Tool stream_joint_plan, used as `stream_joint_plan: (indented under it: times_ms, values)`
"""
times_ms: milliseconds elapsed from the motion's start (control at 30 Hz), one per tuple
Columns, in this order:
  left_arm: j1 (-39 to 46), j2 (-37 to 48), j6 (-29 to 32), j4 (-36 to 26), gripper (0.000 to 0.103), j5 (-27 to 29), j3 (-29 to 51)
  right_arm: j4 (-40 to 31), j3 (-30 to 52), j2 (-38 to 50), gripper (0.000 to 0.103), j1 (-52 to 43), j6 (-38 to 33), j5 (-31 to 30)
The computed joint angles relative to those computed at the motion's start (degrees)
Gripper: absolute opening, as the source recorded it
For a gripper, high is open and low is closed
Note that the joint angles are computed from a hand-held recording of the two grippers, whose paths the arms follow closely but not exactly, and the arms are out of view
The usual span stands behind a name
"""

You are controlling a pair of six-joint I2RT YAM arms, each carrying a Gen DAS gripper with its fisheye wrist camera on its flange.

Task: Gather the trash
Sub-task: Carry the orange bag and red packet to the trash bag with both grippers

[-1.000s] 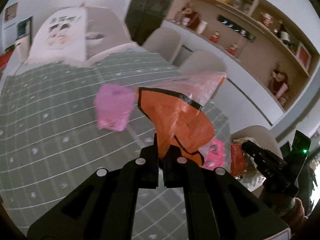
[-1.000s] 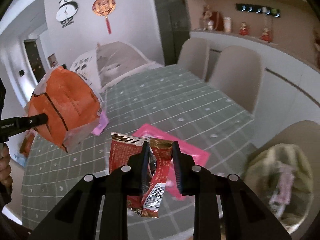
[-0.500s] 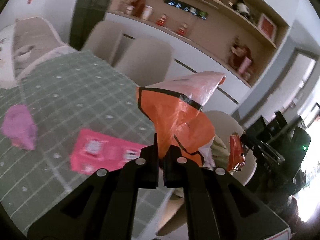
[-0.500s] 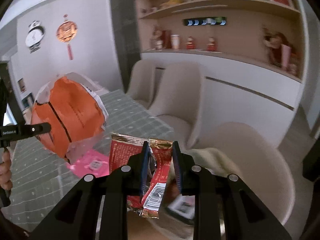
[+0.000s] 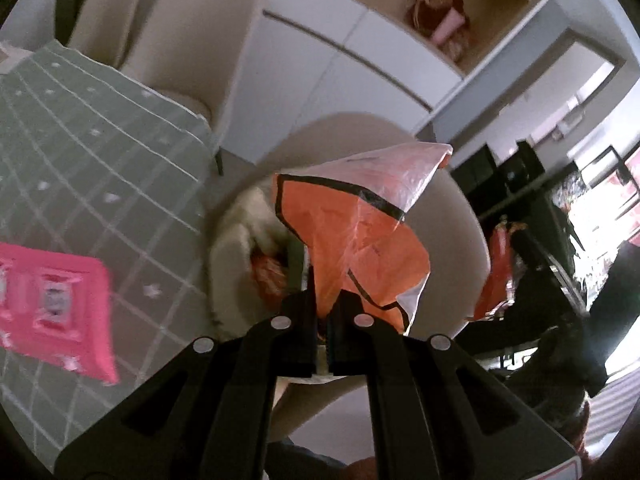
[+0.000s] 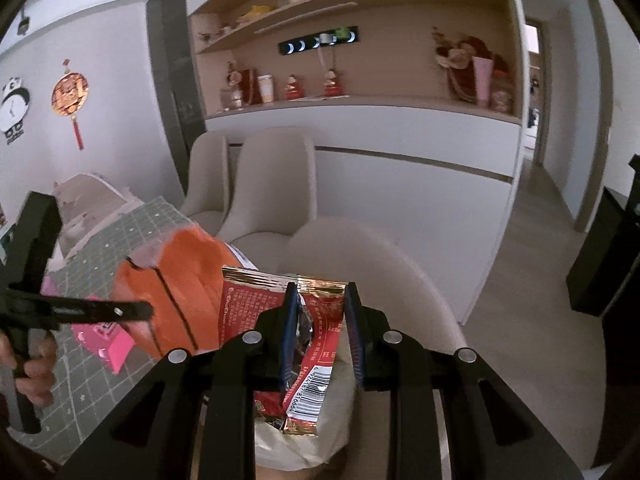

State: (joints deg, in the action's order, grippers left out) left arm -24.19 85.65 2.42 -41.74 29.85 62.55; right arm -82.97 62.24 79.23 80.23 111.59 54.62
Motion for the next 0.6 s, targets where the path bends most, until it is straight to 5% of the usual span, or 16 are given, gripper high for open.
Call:
stream_joint_plan:
  times_ms: [333, 467, 600]
  values:
    - [-7.66, 7.23, -3.81, 6.03, 0.003, -7.44, 0.06, 2.49, -6.31, -4.38, 0.023, 0.32, 1.55, -0.91]
    - [-7.15, 6.59, -5.31, 7.27, 0.028, -6.61, -1.43, 8.80, -8.21, -6.28, 0.023, -2.49, -5.44, -0.74]
    - [-5.23, 4.85, -4.09, 6.12, 0.035, -4.81, -2.55, 16.79, -9.97, -7.86, 0.023, -6.09, -14.70, -1.24]
